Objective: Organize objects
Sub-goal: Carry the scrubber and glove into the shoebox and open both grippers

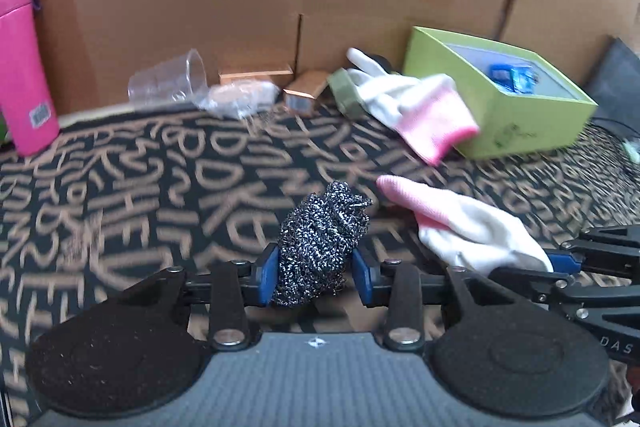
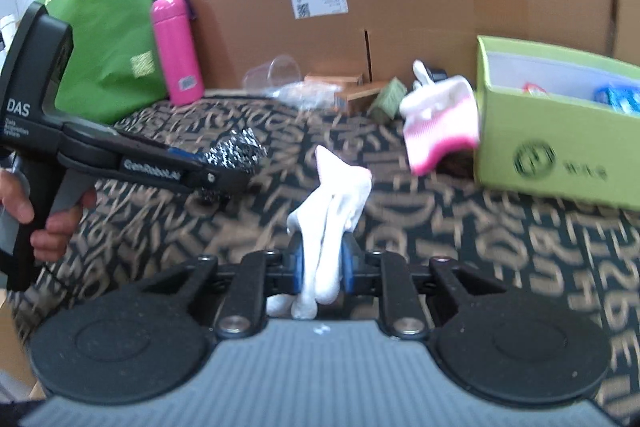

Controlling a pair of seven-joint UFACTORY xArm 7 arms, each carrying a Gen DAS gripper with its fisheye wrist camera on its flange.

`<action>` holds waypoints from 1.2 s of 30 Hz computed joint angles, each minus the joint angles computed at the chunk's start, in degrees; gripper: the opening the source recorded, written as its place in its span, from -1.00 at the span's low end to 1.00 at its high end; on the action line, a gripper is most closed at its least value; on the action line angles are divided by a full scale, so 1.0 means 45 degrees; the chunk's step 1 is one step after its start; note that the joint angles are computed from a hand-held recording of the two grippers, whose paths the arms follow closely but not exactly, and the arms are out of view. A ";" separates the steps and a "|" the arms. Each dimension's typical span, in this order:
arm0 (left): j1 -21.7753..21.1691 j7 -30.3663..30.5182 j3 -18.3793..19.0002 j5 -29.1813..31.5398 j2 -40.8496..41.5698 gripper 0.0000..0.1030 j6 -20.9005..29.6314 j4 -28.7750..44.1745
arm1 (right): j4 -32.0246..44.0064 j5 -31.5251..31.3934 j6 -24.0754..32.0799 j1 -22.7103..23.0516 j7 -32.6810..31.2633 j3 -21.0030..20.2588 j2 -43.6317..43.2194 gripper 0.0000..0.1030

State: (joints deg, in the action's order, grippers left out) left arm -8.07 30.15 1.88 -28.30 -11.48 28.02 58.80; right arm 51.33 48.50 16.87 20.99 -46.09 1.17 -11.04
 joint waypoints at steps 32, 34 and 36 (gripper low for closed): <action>-0.1170 0.1062 0.0527 -0.1331 0.0339 0.39 -0.1066 -0.0412 | -0.0585 -0.0457 -0.0829 0.1520 -0.0263 -0.1278 -0.0017 -0.14; -0.1031 0.1616 0.0402 -0.1839 0.0362 0.27 -0.0851 -0.0400 | -0.0448 -0.0350 -0.0513 0.1176 -0.0260 -0.1037 0.0134 -0.38; -0.0911 0.2009 0.0238 -0.2017 0.0309 0.10 -0.0896 -0.0468 | -0.0326 -0.0073 -0.0225 0.0902 -0.0440 -0.0840 0.0188 -0.56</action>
